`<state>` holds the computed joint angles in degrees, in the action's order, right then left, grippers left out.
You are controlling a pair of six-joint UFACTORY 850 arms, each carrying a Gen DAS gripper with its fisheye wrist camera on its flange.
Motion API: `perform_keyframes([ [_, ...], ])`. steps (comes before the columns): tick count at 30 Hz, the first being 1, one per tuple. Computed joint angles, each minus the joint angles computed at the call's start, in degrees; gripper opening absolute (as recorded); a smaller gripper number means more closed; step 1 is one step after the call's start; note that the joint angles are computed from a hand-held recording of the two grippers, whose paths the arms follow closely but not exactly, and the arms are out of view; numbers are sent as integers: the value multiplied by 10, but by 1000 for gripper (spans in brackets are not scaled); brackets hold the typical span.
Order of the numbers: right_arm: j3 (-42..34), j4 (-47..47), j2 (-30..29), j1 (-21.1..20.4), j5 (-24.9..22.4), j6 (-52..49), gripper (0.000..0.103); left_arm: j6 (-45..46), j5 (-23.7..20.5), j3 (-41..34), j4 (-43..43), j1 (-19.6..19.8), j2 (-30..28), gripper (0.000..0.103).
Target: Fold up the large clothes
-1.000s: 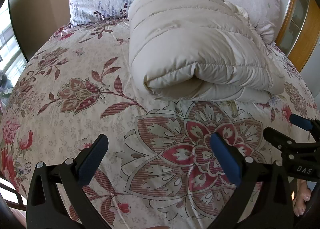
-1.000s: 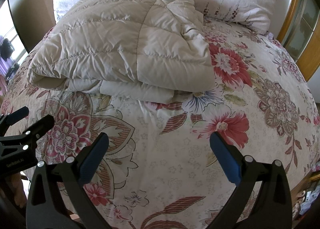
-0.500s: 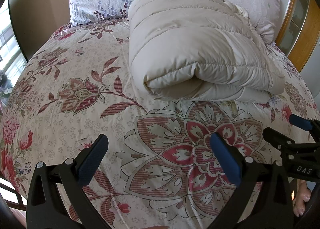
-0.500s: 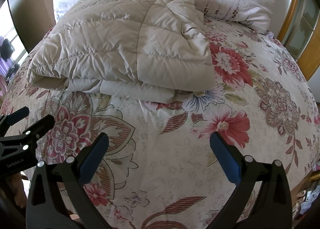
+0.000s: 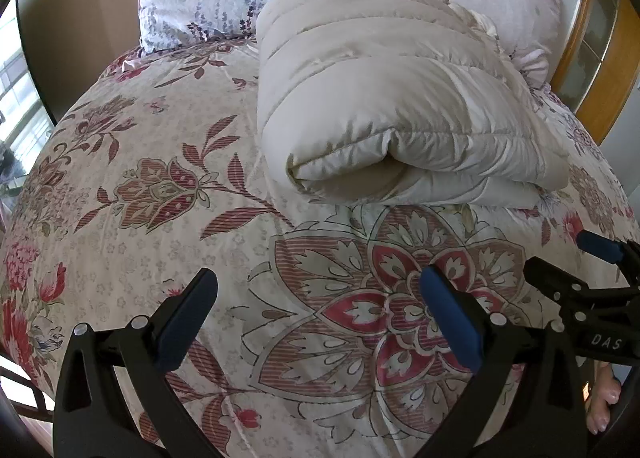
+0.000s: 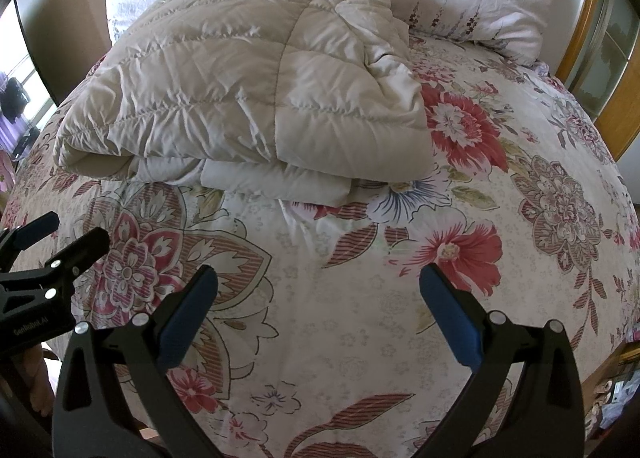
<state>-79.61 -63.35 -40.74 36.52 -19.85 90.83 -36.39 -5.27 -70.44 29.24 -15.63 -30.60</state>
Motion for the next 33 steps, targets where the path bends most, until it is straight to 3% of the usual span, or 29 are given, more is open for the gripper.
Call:
perform_keyframes([
  [8, -1, 3, 0, -2, 2, -6, 101, 141, 4, -3, -129, 5, -1, 102],
  [19, -1, 6, 0, -3, 3, -9, 101, 226, 0, -7, -216, 11, -4, 102],
  [33, -1, 7, 0, -3, 4, -11, 101, 233, 0, -6, -223, 10, -3, 102],
])
